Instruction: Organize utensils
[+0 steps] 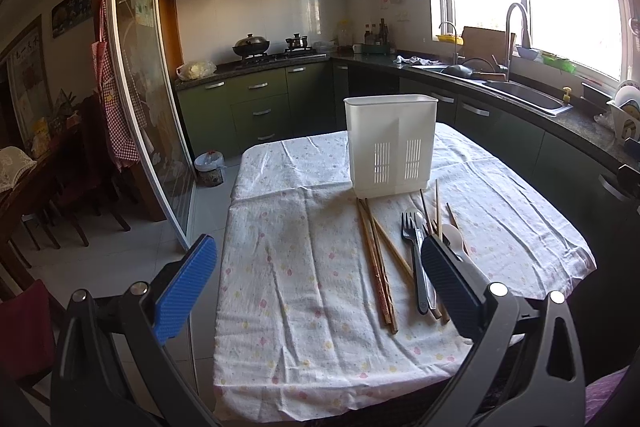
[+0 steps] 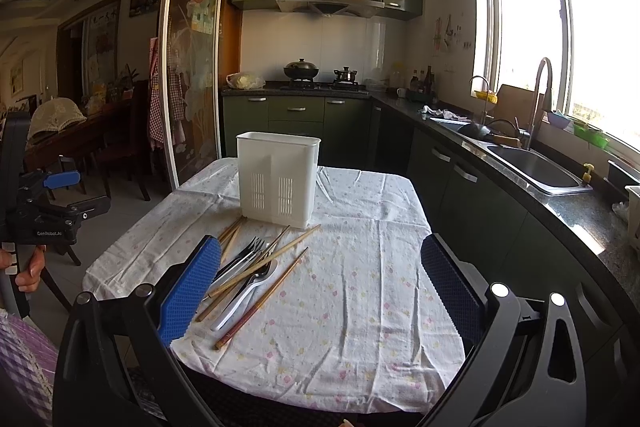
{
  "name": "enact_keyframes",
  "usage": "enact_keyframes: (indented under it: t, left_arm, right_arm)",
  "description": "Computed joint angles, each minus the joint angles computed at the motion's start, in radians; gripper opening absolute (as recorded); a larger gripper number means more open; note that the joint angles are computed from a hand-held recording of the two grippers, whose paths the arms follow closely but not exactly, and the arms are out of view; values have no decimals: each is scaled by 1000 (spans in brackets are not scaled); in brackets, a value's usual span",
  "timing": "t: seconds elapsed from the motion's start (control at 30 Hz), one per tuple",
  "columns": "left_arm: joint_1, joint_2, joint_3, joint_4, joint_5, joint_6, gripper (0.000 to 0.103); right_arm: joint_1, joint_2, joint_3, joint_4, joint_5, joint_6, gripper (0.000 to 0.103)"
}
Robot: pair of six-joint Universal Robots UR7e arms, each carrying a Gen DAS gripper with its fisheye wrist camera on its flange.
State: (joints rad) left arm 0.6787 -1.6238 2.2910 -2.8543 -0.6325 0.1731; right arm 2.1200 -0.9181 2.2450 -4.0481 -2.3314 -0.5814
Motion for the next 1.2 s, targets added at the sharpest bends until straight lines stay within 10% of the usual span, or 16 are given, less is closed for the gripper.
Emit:
enact_keyframes:
  t: [1.2]
  left_arm:
    - [5, -1, 4, 0, -4, -3, 97]
  right_arm:
    - [-4, -3, 0, 8, 1, 6, 99]
